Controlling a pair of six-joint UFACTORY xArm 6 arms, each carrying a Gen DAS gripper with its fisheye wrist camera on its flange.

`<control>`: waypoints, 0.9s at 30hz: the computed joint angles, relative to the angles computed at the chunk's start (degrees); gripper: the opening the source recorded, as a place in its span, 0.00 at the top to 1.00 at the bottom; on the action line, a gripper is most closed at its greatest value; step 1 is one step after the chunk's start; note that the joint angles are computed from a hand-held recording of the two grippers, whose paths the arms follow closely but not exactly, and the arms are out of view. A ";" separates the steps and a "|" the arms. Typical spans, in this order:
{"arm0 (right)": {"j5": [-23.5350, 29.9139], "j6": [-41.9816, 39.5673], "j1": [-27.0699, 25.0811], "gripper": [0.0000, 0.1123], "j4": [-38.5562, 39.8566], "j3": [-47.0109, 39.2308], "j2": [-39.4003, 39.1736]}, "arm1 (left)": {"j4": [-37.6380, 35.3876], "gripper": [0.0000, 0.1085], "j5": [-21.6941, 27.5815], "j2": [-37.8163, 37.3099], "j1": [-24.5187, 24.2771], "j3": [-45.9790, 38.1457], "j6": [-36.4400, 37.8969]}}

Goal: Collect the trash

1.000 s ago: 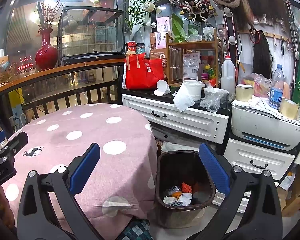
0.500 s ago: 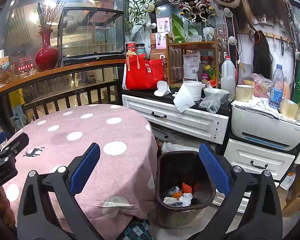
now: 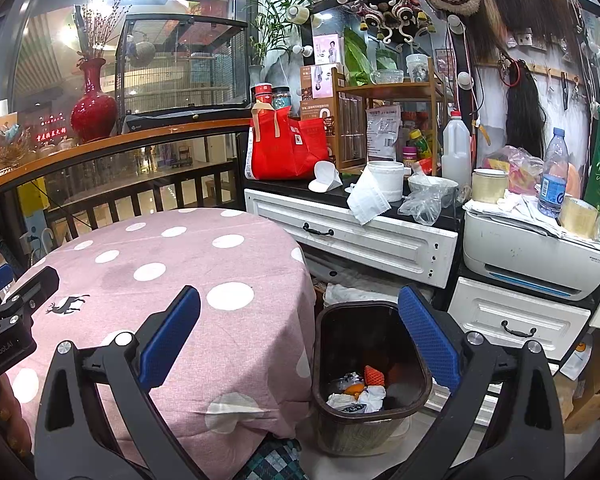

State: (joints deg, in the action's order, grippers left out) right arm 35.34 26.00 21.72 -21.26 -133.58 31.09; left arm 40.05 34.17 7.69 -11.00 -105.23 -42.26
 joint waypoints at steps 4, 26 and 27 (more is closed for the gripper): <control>0.10 -0.07 0.00 0.13 0.11 -0.10 0.04 | -0.06 0.10 0.03 0.03 0.00 -0.04 0.07; -0.18 0.41 0.15 0.13 -0.24 0.47 -0.19 | -0.08 0.10 0.10 0.14 -0.13 -0.11 0.14; -0.39 0.50 0.16 0.13 -0.29 0.77 -0.25 | -0.09 0.10 0.14 0.15 -0.15 -0.13 0.12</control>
